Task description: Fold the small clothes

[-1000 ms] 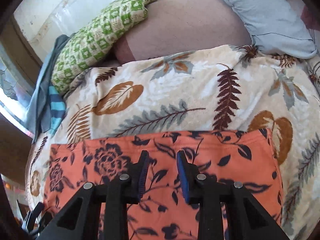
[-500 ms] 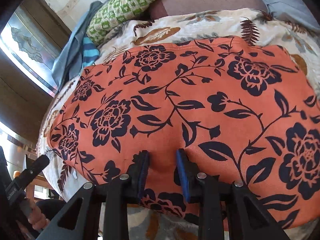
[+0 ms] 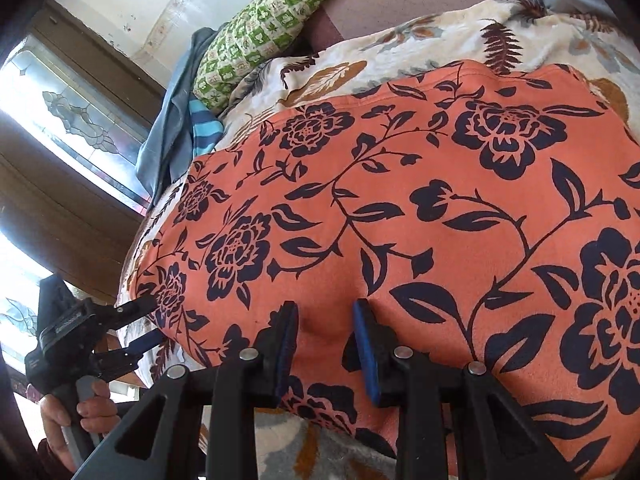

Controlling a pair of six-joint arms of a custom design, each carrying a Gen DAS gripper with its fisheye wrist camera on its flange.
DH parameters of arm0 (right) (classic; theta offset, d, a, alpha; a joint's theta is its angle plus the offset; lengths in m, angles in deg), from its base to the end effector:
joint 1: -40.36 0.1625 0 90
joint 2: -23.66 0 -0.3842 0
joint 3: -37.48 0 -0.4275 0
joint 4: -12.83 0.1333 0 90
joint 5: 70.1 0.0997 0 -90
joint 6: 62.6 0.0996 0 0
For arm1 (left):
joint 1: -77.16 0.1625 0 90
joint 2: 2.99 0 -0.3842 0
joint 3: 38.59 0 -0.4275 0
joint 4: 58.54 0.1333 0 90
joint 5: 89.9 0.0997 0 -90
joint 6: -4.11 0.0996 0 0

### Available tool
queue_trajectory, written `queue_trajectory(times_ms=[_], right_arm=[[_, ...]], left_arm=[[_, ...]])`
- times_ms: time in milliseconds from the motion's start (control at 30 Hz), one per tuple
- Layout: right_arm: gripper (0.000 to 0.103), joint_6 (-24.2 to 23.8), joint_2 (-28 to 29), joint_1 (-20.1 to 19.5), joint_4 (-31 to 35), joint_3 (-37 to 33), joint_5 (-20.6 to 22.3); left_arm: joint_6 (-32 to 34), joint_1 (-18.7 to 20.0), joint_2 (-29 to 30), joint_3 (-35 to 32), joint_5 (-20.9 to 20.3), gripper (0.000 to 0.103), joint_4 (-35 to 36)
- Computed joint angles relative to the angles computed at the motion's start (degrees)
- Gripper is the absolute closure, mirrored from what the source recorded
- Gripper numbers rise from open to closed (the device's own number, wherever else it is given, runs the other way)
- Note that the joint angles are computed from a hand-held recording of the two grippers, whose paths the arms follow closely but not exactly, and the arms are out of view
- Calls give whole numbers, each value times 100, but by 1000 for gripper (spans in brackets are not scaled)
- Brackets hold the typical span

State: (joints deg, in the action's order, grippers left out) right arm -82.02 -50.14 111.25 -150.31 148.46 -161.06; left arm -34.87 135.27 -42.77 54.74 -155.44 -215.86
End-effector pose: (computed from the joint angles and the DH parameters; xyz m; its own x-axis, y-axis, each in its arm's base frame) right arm -0.0678 -0.5977 0.2510 -0.9761 0.0632 0.2080 -0.0631 0.8332 -0.5493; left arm -0.2045 -0.6591 0.0001 -0.9640 -0.2100 -0.1629 -0.1200 0.8909 -0.4380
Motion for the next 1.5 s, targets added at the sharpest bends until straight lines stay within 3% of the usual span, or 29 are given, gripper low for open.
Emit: queue_trajectory(times_ms=[67,200,233,267,300,400,433,467,567,700,733,800,867,933,1067,1167,1233,1500], right_arm=[[72,46,-14,-31,117,-36,78],[72,49,-19,-38,265,-93,117],[72,40,-14,-34,288,-107,116],[72,37,-7,-33,299,-117,124],[72,39,-3,-35,307,-125,135],[72,49,-4,-50,330,-135,178],[72,51,-7,-55,337,-136,187],[72,53,-12,-58,340,-135,194],[72,-9,-77,-60,-46,14,387],[72,-572,-93,88,-617,199,762],[72,-638,16,152,-527,125,654],[71,-536,459,267,-292,-153,-8],[73,-580,547,306,-564,-133,-73],[74,-561,483,322,-310,-189,-99],[74,-321,160,111,-132,-73,402],[74,-253,-182,-8,-636,137,401],[74,-44,-532,-261,-922,258,742],[71,1920,-1722,-1783,-1920,559,1935]], left_arm=[[65,-54,76,-52,143,79,-54],[502,-122,155,-27,214,82,-518],[542,-120,188,-47,267,76,-512],[521,-87,221,-72,238,58,-491],[461,-29,259,-94,107,51,-510],[604,-51,333,-109,176,51,-768],[691,-80,375,-195,290,63,-670],[713,-103,404,-265,425,82,-574],[717,-85,395,-313,354,86,-578],[1133,-212,324,-207,440,89,-861],[1254,-259,311,-201,471,90,-936],[1524,-378,307,-246,584,91,-937],[1913,-554,327,-277,788,92,-999],[2366,-734,341,-295,882,92,-1103],[3073,-1121,455,-416,1138,92,-1204],[3498,-1397,586,-613,1149,92,-1108],[3744,-1573,735,-811,1082,92,-1024],[4391,-2133,1926,-1791,458,92,-251]])
